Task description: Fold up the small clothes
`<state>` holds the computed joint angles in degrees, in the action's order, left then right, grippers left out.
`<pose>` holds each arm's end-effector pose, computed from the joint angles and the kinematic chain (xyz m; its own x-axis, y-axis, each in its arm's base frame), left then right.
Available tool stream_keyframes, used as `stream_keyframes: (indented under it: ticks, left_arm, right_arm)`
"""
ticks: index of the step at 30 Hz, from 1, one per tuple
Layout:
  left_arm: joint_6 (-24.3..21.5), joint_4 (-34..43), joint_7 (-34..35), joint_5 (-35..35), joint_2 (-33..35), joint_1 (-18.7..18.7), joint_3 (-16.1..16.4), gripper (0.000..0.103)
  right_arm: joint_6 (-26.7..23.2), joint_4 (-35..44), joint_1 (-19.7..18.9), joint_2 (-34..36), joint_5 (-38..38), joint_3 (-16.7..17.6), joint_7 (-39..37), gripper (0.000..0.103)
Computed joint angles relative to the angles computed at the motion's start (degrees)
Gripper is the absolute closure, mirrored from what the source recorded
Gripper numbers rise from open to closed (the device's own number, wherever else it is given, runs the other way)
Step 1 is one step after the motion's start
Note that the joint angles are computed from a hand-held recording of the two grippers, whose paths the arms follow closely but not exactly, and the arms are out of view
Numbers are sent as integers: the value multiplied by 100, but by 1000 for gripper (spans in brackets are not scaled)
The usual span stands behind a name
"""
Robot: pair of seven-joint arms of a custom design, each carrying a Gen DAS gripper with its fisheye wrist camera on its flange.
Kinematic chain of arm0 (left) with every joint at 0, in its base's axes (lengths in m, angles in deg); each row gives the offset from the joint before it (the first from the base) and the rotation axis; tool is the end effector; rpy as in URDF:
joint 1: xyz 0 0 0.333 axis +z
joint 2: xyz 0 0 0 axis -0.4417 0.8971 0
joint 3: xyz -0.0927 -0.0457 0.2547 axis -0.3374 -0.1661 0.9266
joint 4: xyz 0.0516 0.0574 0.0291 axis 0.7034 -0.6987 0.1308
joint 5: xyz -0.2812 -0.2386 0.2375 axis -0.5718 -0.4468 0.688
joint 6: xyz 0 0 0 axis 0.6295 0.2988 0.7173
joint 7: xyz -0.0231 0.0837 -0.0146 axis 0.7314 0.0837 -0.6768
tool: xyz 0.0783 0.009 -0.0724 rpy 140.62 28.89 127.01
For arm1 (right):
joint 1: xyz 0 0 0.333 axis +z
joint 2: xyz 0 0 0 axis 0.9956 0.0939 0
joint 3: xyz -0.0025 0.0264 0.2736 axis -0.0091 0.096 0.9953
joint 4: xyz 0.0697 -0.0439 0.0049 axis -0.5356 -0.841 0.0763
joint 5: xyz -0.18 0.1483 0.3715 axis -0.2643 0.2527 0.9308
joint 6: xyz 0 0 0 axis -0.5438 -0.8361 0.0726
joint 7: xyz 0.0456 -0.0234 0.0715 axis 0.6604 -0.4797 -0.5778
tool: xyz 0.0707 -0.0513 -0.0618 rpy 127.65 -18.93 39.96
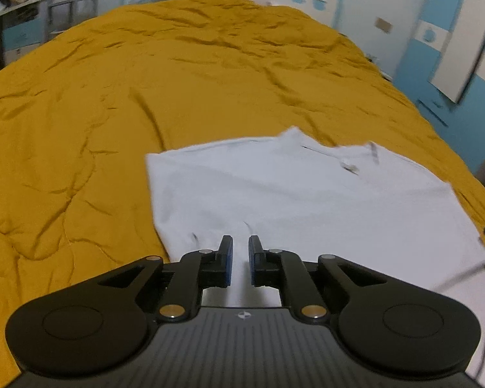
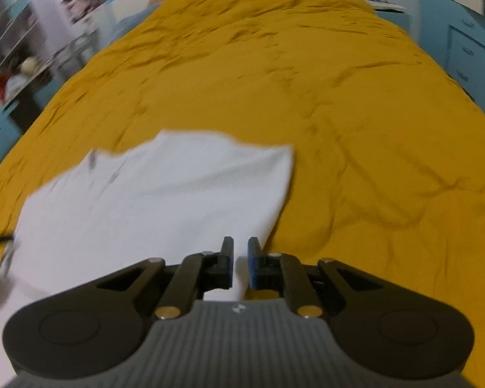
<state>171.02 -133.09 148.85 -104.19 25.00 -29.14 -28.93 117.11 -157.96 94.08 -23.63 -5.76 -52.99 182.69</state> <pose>0.6511 -0.1208 0.4935 -0.4008 -0.8932 0.2038 -0.7201 0.1697 -0.6728 0.4993 0.0791 0.5077 -0.2228 -0.9438 -0.2442 -0.7381 0.3270 -0.5902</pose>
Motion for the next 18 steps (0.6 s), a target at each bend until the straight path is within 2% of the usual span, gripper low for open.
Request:
stream_keyframes:
  ticks: [2,6,8,11,13,14,16,18]
  left_arm:
    - [-104,-188,148,14,-185,2,8,93]
    - [-246,-420,-143,693,-295,-35,41,93]
    - [-106,-547,-187,868,-309,-54,45,87]
    - [-175,-505,-462,1050,-301,-52,64,86]
    - [-256,-494,-530,1259,-381,-59,62,86]
    - [-296,-520,-475,1271,-466,-62,67,86]
    - [-347,-681,-142,950,-733,-74,108,86]
    - [-480,-861,187,607,-1070,-107,183,84]
  right_arm:
    - [-158,-286,175,-371,79,17,-158,98]
    - [-678,-567,78,-649,-327,342,-20,103]
    - [-598,-807,50,-792,-416,341,131,103]
    - [-510,-860,69,-771,-420,298,249,103]
    - [-648,-732,60,-701,-513,351,281,103]
    - [-733,-656,61,-693,-563,380,293,103]
    - [-822,-610,107,-810,-597,378,285,97]
    - [-977,-622,229,-1113,-566,406,268,97]
